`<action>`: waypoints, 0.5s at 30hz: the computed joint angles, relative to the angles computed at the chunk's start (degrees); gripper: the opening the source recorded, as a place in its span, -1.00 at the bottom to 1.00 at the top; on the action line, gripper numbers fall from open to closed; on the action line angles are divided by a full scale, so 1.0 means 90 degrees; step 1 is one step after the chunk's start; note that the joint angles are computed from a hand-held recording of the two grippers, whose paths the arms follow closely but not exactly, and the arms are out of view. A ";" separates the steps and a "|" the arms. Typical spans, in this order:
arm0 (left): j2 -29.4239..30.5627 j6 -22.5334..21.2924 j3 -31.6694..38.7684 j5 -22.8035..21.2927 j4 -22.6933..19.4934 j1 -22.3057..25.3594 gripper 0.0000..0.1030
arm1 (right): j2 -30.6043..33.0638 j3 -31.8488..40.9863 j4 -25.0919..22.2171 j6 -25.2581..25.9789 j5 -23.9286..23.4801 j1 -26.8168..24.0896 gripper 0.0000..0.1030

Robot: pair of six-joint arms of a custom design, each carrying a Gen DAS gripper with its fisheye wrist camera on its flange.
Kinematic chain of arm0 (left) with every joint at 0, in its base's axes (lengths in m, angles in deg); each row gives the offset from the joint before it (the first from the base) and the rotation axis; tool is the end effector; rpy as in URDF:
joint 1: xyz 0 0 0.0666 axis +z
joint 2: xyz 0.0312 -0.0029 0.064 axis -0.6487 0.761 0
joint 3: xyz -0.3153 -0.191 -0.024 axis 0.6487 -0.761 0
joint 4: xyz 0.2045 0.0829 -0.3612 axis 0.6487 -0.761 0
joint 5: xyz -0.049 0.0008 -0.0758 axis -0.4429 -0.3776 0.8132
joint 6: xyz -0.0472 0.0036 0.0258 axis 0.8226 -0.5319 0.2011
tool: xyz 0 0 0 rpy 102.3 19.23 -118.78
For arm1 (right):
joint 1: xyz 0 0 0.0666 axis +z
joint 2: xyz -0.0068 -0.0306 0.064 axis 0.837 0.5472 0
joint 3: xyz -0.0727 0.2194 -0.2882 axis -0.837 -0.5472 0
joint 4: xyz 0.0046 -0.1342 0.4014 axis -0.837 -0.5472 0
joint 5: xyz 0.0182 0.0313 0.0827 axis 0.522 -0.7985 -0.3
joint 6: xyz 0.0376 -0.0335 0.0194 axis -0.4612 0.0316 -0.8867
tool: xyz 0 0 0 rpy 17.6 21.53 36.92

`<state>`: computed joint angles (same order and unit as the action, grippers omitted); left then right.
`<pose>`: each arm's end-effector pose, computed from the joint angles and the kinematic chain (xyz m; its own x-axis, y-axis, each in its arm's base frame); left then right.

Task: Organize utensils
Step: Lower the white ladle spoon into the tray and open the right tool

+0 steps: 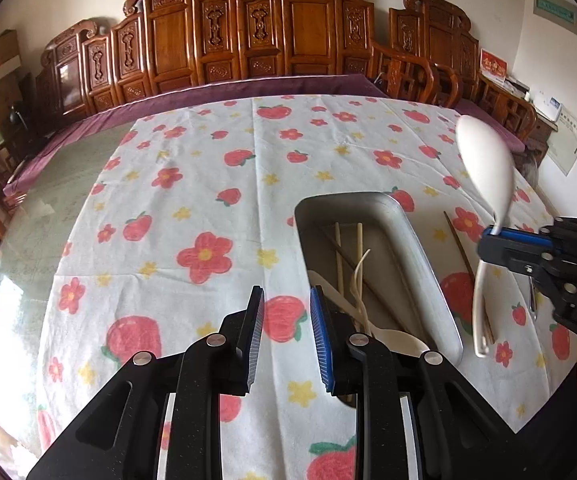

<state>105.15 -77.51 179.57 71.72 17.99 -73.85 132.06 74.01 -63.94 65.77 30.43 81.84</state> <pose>0.4709 -0.3125 0.5063 -0.6402 0.4587 -0.6162 0.5874 0.8093 -0.0078 0.3919 0.1764 0.5214 -0.7606 0.0402 -0.6480 -0.0561 0.9903 0.1273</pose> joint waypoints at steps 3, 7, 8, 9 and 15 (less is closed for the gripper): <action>-0.0084 -0.0034 -0.0048 0.0035 0.0018 0.0081 -0.57 | 0.0260 0.0165 0.0057 -0.0005 -0.0026 -0.0016 -0.80; -0.0160 -0.0078 -0.0090 0.0068 0.0040 0.0171 -0.57 | 0.0533 0.0271 0.0096 -0.0018 -0.0093 -0.0056 -0.80; -0.0176 -0.0084 -0.0101 0.0078 0.0037 0.0193 -0.57 | 0.0564 0.0265 0.0116 -0.0055 -0.0137 -0.0063 -0.80; -0.0191 -0.0091 -0.0112 0.0087 0.0038 0.0210 -0.57 | 0.0589 0.0235 0.0153 -0.0109 -0.0199 -0.0081 -0.80; -0.0258 -0.0120 -0.0166 0.0094 0.0031 0.0266 -0.57 | 0.0753 0.0040 0.0212 -0.0277 -0.0346 -0.0140 -0.80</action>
